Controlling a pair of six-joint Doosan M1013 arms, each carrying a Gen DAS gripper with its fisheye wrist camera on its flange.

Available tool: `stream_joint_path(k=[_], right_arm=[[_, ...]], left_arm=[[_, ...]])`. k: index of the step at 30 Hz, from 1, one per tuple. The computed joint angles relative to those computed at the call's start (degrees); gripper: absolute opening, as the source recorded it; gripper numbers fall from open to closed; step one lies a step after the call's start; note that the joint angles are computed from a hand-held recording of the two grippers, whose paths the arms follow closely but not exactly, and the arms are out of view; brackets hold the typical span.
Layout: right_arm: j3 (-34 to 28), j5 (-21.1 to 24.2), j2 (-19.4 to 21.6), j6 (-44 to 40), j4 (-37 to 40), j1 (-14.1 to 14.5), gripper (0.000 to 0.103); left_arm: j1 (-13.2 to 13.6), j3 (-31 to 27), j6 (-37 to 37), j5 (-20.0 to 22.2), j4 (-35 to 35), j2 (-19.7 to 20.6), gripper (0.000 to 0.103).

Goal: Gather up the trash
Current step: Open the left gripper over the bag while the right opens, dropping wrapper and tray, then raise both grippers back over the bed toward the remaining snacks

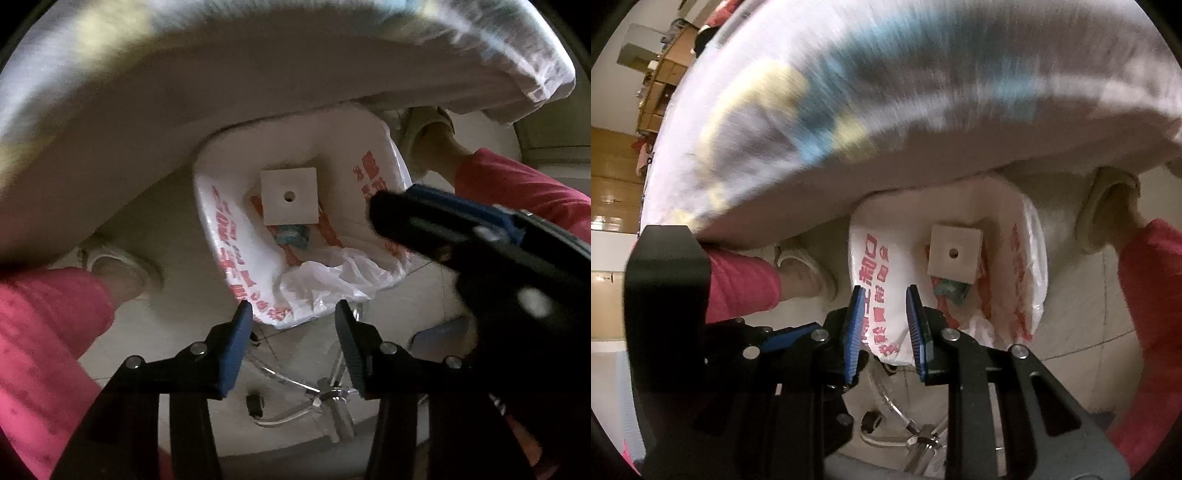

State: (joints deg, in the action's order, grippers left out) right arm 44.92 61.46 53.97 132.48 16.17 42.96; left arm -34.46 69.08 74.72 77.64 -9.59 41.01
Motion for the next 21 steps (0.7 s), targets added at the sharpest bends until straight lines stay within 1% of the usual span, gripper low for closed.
stream_joint_path(k=[1, 2, 3, 4, 5, 6, 9, 11, 12, 14, 16, 17, 18, 19, 21], right_arm=[[0.5, -0.5, -0.6, 0.2, -0.9, 0.1, 0.041], [1.1, -1.0, -1.3, 0.7, -2.4, 0.4, 0.055], [1.8, -1.6, -2.2, 1.5, -5.1, 0.8, 0.066], [2.7, -2.6, -3.3, 2.1, -7.6, 1.2, 0.072], [3.3, -3.3, -4.1, 2.4, -9.1, 1.4, 0.084], [4.1, -4.1, -5.3, 3.0, -11.5, 1.8, 0.088], [5.0, -4.9, -7.3, 3.0, -14.8, 2.2, 0.088], [4.9, -5.2, -8.7, 3.2, -19.9, 2.8, 0.088], [4.4, -4.9, -9.1, 3.1, -22.5, 3.0, 0.089], [3.1, -4.4, -9.6, 2.8, -27.6, 3.4, 0.095], [2.1, -4.3, -9.9, 1.8, -31.4, 3.5, 0.096], [1.1, -3.4, -9.8, 1.6, -33.5, 3.6, 0.096], [-0.8, -1.3, -9.3, 0.7, -35.8, 3.5, 0.096], [-1.7, -0.6, -9.1, -0.5, -36.6, 3.2, 0.096], [-5.0, 2.6, -7.9, -4.2, -37.1, 2.6, 0.096]], left_arm=[[-0.2, 0.2, -0.4, -0.1, 1.2, -0.5, 0.054], [-0.3, 0.8, -0.6, -1.0, 2.6, -1.4, 0.056], [-0.4, 1.5, -0.7, -2.0, 3.4, -2.4, 0.06], [-0.3, 1.8, -0.7, -2.6, 3.6, -3.0, 0.061], [-0.1, 2.3, -1.1, -3.0, 4.0, -3.9, 0.061], [0.0, 2.7, -1.9, -3.4, 4.9, -4.7, 0.061], [-0.2, 3.7, -1.9, -5.3, 8.4, -7.1, 0.061], [-0.5, 4.2, -1.0, -7.5, 12.1, -8.8, 0.064], [-0.5, 4.3, -0.1, -8.9, 13.5, -9.6, 0.07], [-0.5, 4.8, 1.8, -12.3, 16.2, -11.3, 0.077], [-0.4, 4.4, 4.5, -14.2, 18.8, -12.1, 0.085], [-0.3, 3.6, 7.7, -14.3, 20.3, -12.2, 0.085], [-0.3, 2.7, 9.8, -13.5, 21.3, -12.0, 0.085], [-0.2, 1.5, 12.4, -12.1, 22.4, -11.6, 0.085], [-0.4, -1.0, 15.4, -8.9, 25.2, -10.4, 0.085]])
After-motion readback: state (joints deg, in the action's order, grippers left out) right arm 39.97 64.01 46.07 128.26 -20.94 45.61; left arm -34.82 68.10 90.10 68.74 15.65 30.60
